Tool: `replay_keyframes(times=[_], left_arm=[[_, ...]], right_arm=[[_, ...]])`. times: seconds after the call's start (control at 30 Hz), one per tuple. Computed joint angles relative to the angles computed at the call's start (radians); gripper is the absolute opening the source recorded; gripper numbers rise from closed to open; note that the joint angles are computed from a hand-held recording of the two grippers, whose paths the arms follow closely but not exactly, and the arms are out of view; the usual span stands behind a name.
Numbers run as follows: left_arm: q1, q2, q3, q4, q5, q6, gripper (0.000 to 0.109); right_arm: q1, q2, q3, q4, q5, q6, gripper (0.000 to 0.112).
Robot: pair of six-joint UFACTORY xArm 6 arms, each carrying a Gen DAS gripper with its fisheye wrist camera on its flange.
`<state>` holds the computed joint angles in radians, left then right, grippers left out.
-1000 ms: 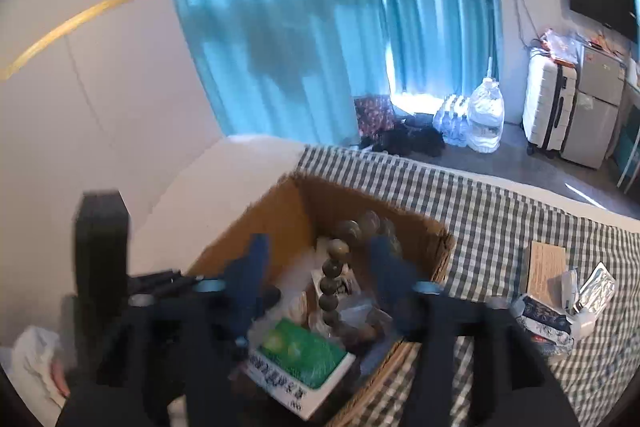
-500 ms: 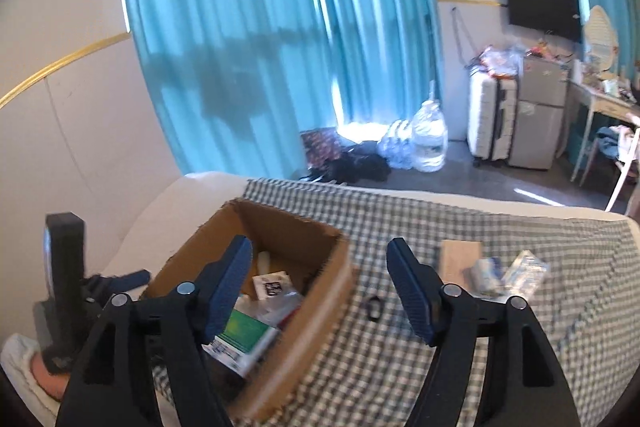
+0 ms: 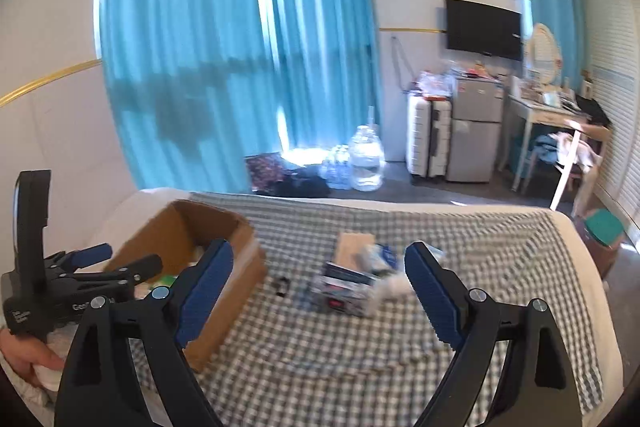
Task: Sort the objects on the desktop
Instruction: 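Move both grippers back toward the silver-patterned tissue pack, then grasp the floral tissue pack with the left gripper while the right grasps the silver blister packet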
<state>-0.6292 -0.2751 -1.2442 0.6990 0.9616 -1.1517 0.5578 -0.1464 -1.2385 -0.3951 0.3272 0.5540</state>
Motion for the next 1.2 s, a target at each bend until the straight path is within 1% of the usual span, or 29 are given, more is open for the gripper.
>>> replay_keyframes(times=[0.03, 0.1, 0.13, 0.17, 0.23, 0.33, 0.43, 0.5, 0.53, 0.6, 0.67, 0.73, 0.87, 0.93, 1.0, 1.07, 1.13, 1.17, 1.2], left_arm=[[-0.012, 0.024, -0.020, 0.000, 0.009, -0.001, 0.103], [-0.027, 0.070, -0.045, 0.000, -0.003, 0.006, 0.103], [-0.032, 0.094, -0.057, -0.009, -0.012, 0.016, 0.103], [-0.036, 0.120, -0.068, -0.014, -0.024, 0.024, 0.103], [-0.046, 0.166, -0.095, -0.024, -0.030, 0.037, 0.103], [-0.043, 0.263, -0.147, -0.078, -0.070, 0.089, 0.103], [-0.032, 0.347, -0.188, -0.122, -0.132, 0.136, 0.103], [-0.016, 0.416, -0.220, -0.142, -0.197, 0.175, 0.103], [-0.012, 0.437, -0.231, -0.149, -0.214, 0.186, 0.103], [0.009, 0.514, -0.278, -0.187, -0.270, 0.235, 0.103], [0.027, 0.593, -0.343, -0.244, -0.301, 0.289, 0.103], [0.043, 0.666, -0.401, -0.283, -0.333, 0.328, 0.103], [0.061, 0.807, -0.542, -0.334, -0.315, 0.406, 0.103], [0.074, 0.882, -0.620, -0.389, -0.294, 0.466, 0.103], [0.088, 0.967, -0.725, -0.454, -0.240, 0.538, 0.103], [0.091, 1.022, -0.796, -0.444, -0.204, 0.553, 0.103], [0.088, 1.061, -0.843, -0.420, -0.181, 0.578, 0.103], [0.087, 1.068, -0.848, -0.401, -0.181, 0.586, 0.103], [0.087, 1.057, -0.821, -0.387, -0.206, 0.587, 0.101]], right_arm=[[-0.023, -0.021, 0.030, -0.017, -0.001, 0.025, 0.088], [-0.058, -0.047, 0.064, -0.146, 0.008, 0.137, 0.088], [-0.080, -0.059, 0.086, -0.182, -0.005, 0.162, 0.088], [-0.098, -0.065, 0.103, -0.176, -0.013, 0.153, 0.088], [-0.127, -0.064, 0.122, -0.120, -0.016, 0.111, 0.088], [-0.166, -0.047, 0.152, -0.026, -0.049, 0.053, 0.088], [-0.192, -0.001, 0.155, 0.079, -0.072, -0.022, 0.088], [-0.202, 0.039, 0.148, 0.144, -0.078, -0.076, 0.088], [-0.208, 0.061, 0.143, 0.188, -0.080, -0.116, 0.088], [-0.218, 0.110, 0.121, 0.264, -0.085, -0.173, 0.088], [-0.226, 0.177, 0.072, 0.380, -0.080, -0.258, 0.088], [-0.231, 0.250, 0.010, 0.447, -0.075, -0.314, 0.088], [-0.231, 0.361, -0.092, 0.505, -0.053, -0.361, 0.088], [-0.232, 0.404, -0.120, 0.566, -0.056, -0.396, 0.088], [-0.231, 0.432, -0.134, 0.579, -0.055, -0.395, 0.088], [-0.234, 0.467, -0.158, 0.597, -0.034, -0.412, 0.088], [-0.236, 0.495, -0.176, 0.573, -0.012, -0.393, 0.088], [-0.235, 0.505, -0.184, 0.572, -0.007, -0.399, 0.088], [-0.236, 0.514, -0.190, 0.565, -0.007, -0.399, 0.088]])
